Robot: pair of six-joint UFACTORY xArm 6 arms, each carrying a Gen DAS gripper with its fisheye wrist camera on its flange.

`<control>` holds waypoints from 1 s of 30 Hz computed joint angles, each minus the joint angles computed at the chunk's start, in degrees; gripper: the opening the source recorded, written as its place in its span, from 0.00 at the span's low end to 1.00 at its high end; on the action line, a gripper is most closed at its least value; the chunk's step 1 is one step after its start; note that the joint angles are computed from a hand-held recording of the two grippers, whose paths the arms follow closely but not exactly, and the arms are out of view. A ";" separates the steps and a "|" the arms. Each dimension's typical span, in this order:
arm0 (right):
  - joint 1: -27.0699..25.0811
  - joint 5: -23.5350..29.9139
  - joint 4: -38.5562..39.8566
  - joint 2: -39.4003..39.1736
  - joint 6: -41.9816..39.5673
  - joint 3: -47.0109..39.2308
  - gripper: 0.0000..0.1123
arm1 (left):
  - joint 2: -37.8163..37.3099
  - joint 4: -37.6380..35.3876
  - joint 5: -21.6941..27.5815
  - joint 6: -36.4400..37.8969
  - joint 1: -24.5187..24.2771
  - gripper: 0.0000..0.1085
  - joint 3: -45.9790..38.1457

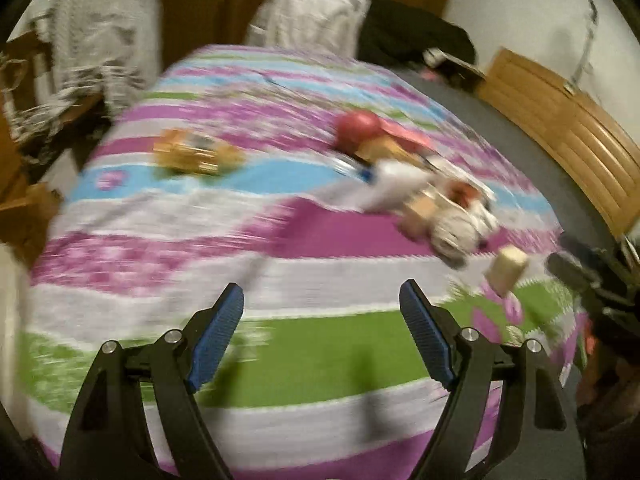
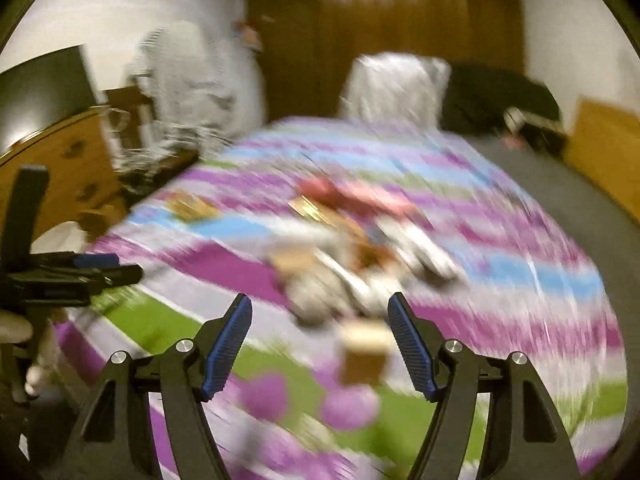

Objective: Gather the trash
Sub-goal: 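Grasp the grey knitted ball with the left gripper while the right gripper grasps the beige sponge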

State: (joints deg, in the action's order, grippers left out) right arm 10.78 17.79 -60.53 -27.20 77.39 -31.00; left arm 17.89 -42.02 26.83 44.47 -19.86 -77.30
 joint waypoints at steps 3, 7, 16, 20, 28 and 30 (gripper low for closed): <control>-4.08 -5.03 -2.42 3.07 1.62 1.39 0.64 | 2.92 1.06 1.17 -1.67 -3.00 0.71 -2.01; -8.23 -10.44 -4.22 10.53 1.94 -1.57 0.60 | 5.65 1.50 2.46 -0.79 -5.75 0.71 -4.35; -9.59 -8.37 -2.87 8.06 2.73 -0.97 0.36 | 11.05 1.54 5.48 2.28 -9.73 0.65 -11.74; -12.83 -8.15 -0.09 4.10 -1.33 2.16 0.36 | 14.48 3.39 5.61 -0.62 -10.95 0.65 -16.35; -14.66 -11.04 -4.15 4.81 2.52 2.96 0.36 | 19.07 8.45 6.20 -7.52 -11.55 0.33 -22.46; -14.67 -11.17 -5.72 4.81 4.32 2.87 0.36 | 18.75 8.72 5.11 -7.48 -11.73 0.30 -21.75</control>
State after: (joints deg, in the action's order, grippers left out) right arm -3.90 6.62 -66.25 -22.39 81.70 -28.13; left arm 36.64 -33.30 31.94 36.99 -31.59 -99.05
